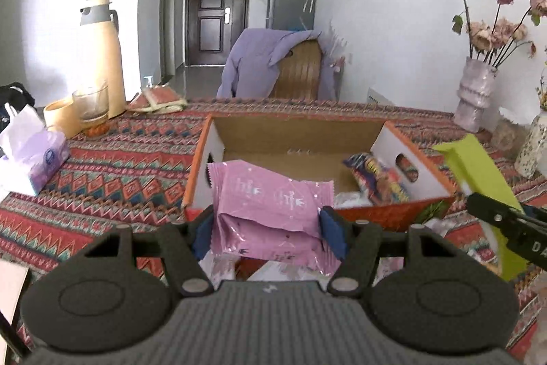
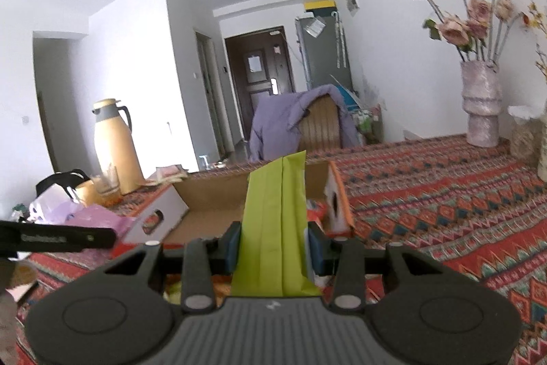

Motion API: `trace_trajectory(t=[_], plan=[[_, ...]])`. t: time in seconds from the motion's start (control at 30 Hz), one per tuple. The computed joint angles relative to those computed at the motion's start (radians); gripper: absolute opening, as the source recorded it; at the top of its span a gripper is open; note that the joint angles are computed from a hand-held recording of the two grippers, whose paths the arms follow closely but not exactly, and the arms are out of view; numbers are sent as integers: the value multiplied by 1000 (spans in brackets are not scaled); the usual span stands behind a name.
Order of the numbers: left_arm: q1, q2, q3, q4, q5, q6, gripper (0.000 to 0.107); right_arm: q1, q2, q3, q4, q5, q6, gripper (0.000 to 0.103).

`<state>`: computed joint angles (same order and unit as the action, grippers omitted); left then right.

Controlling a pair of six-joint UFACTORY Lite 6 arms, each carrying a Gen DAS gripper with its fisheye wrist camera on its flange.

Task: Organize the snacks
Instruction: 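Grasp the pink packet with the left gripper while the right gripper holds the lime-green packet, then carry both packets over the box and open both grippers to drop them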

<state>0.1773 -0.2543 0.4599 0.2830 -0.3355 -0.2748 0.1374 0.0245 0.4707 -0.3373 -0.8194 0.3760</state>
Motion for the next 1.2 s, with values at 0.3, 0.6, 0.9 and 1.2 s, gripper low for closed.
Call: trace_trajectory(t=[0.3, 0.6, 0.9, 1.2], plan=[[-47, 188, 234, -100, 49, 39, 65, 91, 134, 266, 36, 132, 19, 39], [-57, 440, 497, -343, 85, 253, 65, 128, 409, 665, 12, 346, 80, 39], [-50, 636, 659, -506, 124, 396, 65, 157, 651, 981, 4, 541, 107, 39], [-32, 608, 586, -424, 1, 290, 92, 138, 686, 998, -38, 537, 151, 52]])
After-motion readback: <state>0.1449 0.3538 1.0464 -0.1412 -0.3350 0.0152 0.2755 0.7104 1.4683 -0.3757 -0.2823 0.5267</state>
